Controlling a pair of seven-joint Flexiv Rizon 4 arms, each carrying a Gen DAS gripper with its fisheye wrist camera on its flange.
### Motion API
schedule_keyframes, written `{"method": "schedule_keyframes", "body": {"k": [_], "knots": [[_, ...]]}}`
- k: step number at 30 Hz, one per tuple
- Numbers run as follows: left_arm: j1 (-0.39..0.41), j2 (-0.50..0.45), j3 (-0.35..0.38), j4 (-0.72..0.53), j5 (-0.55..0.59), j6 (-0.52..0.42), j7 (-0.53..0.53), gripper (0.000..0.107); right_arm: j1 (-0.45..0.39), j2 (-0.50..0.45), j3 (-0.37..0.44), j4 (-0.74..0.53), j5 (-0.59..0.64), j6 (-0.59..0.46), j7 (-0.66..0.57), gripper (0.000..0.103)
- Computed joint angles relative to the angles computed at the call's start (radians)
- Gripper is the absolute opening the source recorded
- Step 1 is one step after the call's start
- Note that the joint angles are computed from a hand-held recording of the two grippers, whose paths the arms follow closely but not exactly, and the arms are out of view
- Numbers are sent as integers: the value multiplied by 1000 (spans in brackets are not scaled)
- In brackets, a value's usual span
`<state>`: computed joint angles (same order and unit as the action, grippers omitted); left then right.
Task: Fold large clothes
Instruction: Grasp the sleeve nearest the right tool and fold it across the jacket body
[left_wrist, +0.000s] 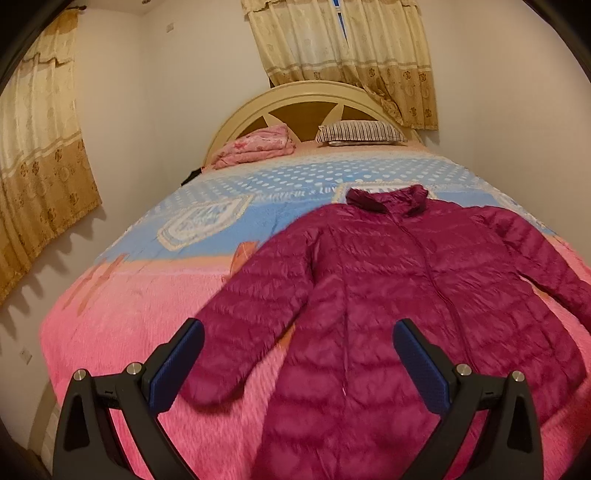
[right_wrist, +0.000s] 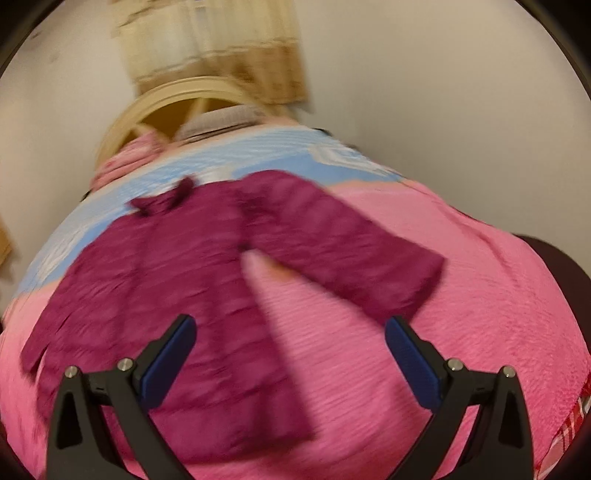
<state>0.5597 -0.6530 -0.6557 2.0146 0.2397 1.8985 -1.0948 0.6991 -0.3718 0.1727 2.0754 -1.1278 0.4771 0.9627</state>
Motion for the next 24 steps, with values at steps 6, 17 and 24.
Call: {"method": "schedule_keyframes", "body": {"k": [6,17,24], "knots": [[-192,-60,146,-156,-87,-39,32,102,-98,89,6,146,73,101,90,98],[-515,-203,447,-453,-318,-198,95,102,-257,72,-67,256,-125,442,179,58],[-591,-261,538,-568,-382,-236,114,102,-310,107,-51,301,-190,443,173,20]]}}
